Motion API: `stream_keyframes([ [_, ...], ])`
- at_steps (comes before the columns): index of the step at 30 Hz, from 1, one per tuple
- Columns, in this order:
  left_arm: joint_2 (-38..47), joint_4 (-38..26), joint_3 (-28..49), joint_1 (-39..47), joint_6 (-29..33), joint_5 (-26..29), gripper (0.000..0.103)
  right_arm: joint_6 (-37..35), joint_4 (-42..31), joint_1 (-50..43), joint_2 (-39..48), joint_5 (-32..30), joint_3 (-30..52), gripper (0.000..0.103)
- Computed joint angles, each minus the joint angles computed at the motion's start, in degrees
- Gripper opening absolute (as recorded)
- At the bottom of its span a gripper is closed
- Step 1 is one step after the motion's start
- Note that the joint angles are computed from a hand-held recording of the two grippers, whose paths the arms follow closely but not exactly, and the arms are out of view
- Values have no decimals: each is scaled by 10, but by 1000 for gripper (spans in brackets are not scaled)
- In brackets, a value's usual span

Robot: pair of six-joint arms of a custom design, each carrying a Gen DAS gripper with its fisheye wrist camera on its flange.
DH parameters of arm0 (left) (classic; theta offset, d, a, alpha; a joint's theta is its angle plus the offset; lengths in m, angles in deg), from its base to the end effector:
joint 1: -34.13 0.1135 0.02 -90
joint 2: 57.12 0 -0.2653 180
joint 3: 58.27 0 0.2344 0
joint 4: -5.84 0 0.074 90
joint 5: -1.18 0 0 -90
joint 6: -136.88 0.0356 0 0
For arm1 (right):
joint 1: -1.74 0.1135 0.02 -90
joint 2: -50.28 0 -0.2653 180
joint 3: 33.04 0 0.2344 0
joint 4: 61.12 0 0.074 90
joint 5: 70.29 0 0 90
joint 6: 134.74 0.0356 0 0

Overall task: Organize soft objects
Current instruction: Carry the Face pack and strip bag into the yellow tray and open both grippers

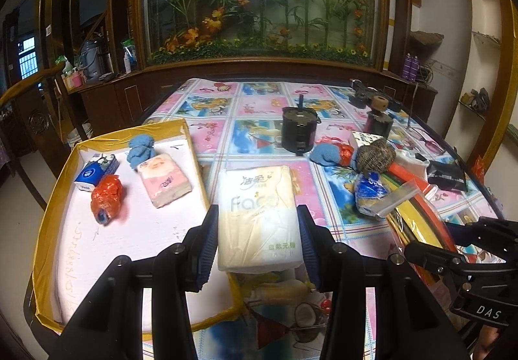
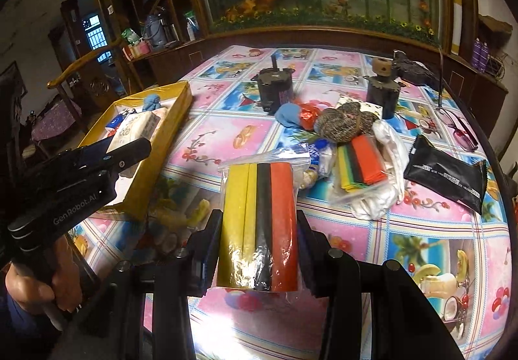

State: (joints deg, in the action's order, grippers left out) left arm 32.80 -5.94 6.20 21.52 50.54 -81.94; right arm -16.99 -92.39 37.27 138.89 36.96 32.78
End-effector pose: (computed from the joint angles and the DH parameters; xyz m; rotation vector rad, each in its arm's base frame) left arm 0.3097 -0.0737 0.2119 0.3802 2.1912 -0.2193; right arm 0.2446 0.1617 0.2005 -0.0460 2.4569 0.1006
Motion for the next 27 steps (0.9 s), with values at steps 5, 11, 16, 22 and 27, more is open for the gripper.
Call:
stream_keyframes([
  [5,4,-1,6,26,-3,9,45,-10,-6,5,33,-13,39,46],
  [11,15,-12,24,76,-5,28,45,-22,-12,17,85,-31,101,46],
  [16,33,-24,46,135,-6,45,45,-29,-25,32,139,-48,166,46],
  [22,73,-43,87,205,-7,60,45,-44,-49,52,212,-65,272,46],
  [27,115,-67,126,244,-8,56,45,-53,-85,62,299,-88,384,46],
])
